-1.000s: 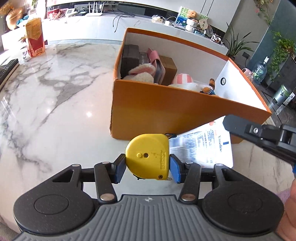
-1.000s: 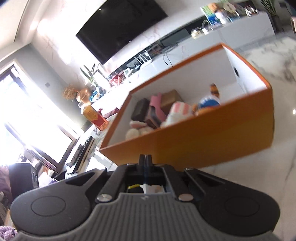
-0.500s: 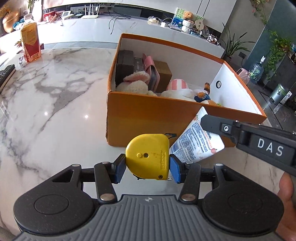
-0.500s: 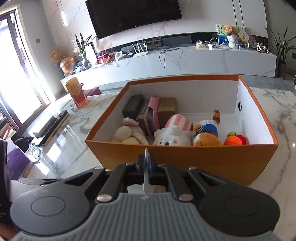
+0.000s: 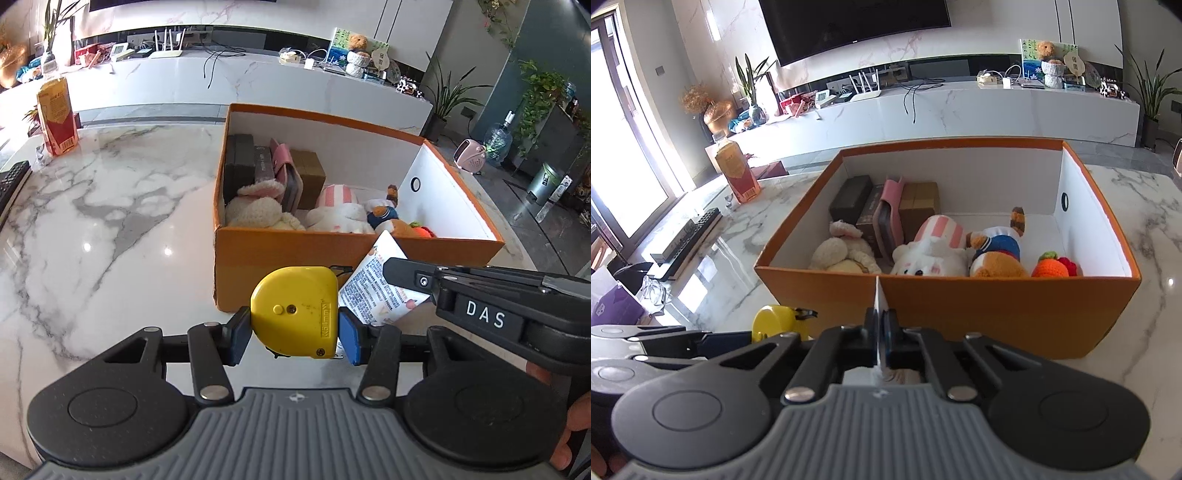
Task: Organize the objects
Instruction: 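Carry the tape measure and lotion tube over the orange box with both tools, then lower the tape measure and lotion tube into the orange box with both tools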
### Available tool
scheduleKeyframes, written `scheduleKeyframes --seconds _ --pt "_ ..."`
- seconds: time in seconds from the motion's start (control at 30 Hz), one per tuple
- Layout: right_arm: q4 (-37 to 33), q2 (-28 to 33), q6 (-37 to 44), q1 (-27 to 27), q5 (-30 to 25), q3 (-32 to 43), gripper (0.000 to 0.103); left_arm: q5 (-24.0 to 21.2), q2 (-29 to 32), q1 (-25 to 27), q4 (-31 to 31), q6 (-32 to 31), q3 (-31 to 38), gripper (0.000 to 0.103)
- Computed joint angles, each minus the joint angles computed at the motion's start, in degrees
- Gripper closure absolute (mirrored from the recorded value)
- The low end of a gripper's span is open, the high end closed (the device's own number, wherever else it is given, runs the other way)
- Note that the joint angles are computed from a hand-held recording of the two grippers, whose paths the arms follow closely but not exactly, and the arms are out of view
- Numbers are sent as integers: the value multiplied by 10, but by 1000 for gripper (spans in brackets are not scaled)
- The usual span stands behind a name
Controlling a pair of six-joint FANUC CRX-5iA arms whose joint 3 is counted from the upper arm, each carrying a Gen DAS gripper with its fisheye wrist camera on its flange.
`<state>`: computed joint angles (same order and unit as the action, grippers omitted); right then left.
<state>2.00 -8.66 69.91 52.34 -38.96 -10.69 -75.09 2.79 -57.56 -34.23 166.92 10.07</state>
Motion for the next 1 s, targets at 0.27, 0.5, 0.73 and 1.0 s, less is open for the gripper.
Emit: scheduleKeyframes --seconds 0.27,0.5,0.73,1.0 --pt "-65 -25 76 -42 -12 63 102 50 -14 40 27 -115 29 45" --pt "-54 31 77 -89 8 131 102 98 35 124 89 -281 81 45" --pt "-49 124 71 -126 26 205 102 124 126 198 160 -394 135 45" --pt "-50 217 68 -141 31 276 102 81 215 210 162 -482 214 45"
